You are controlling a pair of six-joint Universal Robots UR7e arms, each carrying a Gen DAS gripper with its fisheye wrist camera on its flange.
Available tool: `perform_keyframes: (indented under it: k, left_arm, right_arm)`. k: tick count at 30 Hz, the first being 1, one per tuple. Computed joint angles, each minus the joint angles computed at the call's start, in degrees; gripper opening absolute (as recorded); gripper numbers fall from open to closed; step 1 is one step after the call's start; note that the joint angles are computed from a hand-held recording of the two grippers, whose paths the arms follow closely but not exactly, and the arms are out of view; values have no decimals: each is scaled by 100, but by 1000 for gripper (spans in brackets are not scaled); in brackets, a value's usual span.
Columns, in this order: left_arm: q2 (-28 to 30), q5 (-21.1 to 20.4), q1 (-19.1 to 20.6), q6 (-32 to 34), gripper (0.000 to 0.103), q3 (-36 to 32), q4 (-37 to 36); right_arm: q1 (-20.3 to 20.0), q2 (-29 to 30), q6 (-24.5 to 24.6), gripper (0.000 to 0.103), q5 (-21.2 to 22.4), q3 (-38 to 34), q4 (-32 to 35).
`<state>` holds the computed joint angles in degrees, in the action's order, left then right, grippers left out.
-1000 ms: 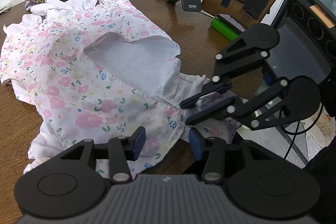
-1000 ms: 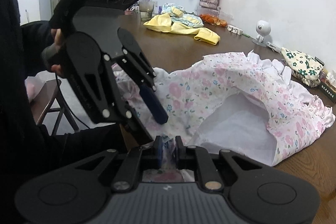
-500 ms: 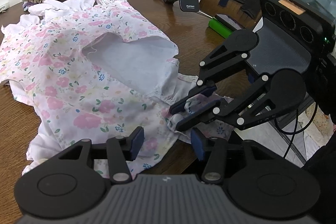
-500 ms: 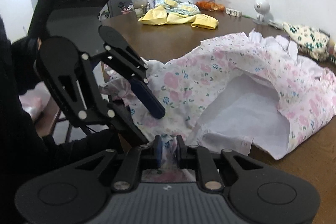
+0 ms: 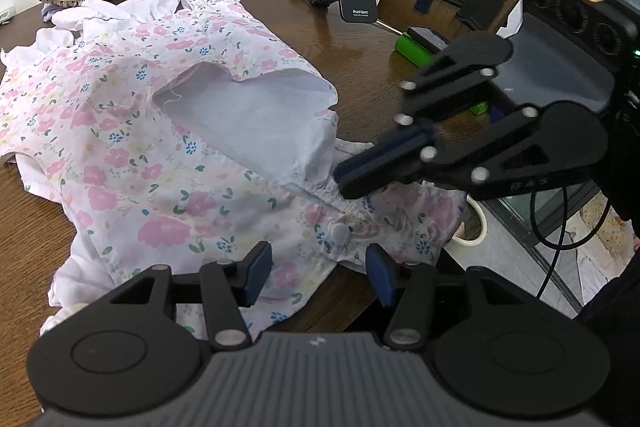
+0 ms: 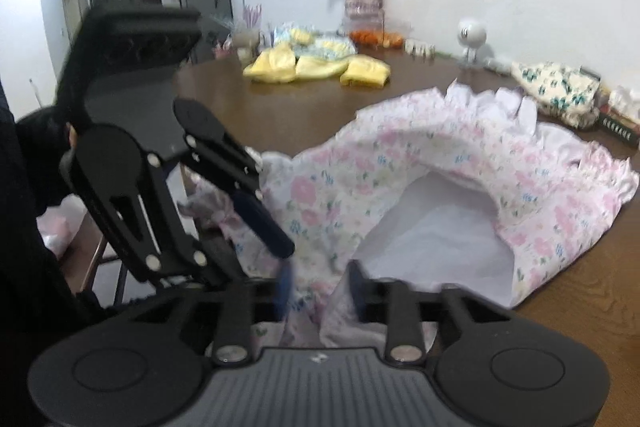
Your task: Fold clothes
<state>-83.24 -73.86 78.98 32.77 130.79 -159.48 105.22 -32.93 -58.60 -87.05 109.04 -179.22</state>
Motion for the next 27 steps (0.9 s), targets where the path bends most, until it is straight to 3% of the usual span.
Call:
perform_keyframes:
  k: [3, 8, 20, 27]
  left_arm:
    - [-16, -97, 65, -30, 54, -66, 107]
    - [-44, -114, 109, -54, 54, -86, 94]
    - [-39, -108, 129, -27, 55, -109, 116]
    - [-31, -101, 129, -7, 55, -112, 110]
  right_arm:
    - [24, -53, -348, 1, 67, 126, -61]
    - [148, 134, -609, 1, -325, 155, -385]
    - [151, 202, -698, 2, -494, 216, -415]
    - [162, 209, -723, 9, -578, 199, -428]
